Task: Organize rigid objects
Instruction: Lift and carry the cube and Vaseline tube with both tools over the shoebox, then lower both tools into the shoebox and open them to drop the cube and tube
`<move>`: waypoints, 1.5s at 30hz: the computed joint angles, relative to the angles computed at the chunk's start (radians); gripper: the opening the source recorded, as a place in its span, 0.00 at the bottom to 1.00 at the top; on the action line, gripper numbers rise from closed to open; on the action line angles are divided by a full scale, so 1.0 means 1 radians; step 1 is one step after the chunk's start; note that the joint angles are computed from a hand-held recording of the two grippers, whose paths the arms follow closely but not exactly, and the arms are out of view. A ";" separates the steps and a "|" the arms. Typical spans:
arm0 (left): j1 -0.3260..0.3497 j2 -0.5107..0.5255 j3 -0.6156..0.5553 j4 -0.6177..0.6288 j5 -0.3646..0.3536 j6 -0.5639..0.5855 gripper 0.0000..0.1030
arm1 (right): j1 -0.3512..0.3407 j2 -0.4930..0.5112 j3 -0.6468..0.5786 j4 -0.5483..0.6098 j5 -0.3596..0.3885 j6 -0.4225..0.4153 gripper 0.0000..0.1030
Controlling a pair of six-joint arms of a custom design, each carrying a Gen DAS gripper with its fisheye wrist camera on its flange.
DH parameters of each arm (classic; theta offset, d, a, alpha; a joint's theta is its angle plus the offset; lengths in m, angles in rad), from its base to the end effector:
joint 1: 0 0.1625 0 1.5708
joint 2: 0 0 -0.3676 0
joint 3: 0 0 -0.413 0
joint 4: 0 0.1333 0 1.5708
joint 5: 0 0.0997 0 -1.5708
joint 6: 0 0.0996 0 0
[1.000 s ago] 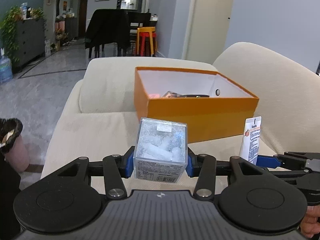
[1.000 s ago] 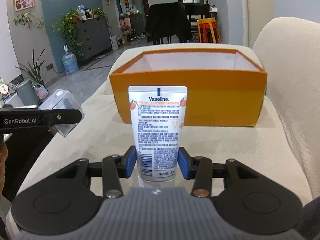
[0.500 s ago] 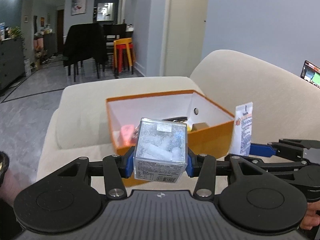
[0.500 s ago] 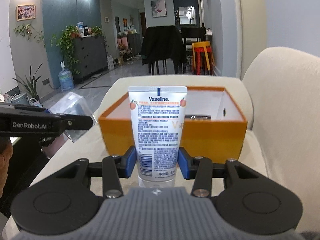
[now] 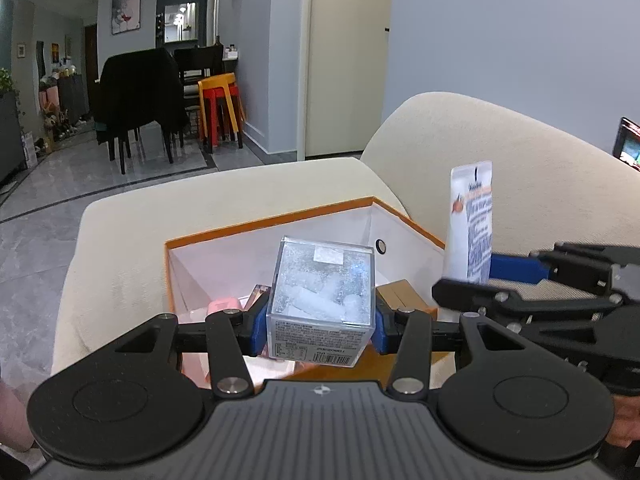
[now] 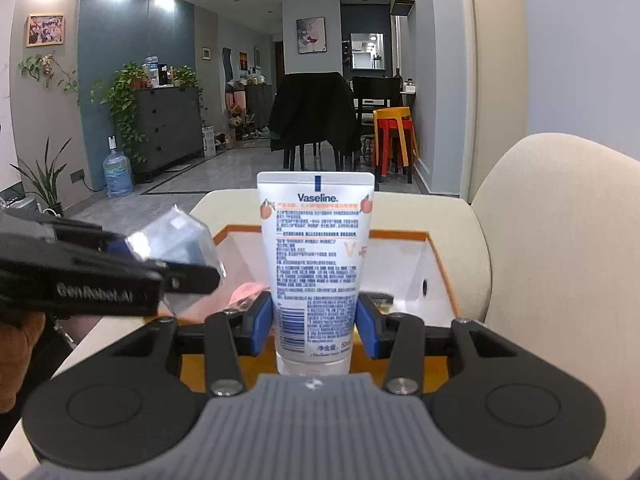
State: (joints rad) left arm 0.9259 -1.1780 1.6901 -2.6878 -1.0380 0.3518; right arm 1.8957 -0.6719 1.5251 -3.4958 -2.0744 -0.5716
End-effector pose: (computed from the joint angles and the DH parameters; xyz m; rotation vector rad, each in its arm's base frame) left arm -0.2327 -0.6152 0.2859 1.0342 2.3576 -0.8940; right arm 0.2990 -0.6206 0.1260 0.6624 -2.1671 1.2493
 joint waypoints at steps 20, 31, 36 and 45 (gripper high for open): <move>0.070 0.212 -0.230 0.152 0.044 -0.072 0.53 | -0.054 0.143 -0.336 0.367 -0.066 0.058 0.43; 0.086 0.263 -0.320 0.309 0.080 -0.124 0.53 | -0.075 0.198 -0.452 0.565 -0.115 0.127 0.43; 0.086 0.290 -0.357 0.346 0.114 -0.141 0.53 | -0.082 0.240 -0.546 0.677 -0.135 0.156 0.43; 0.085 0.310 -0.426 0.491 0.143 -0.266 0.57 | -0.095 0.301 -0.658 0.759 -0.156 0.196 0.44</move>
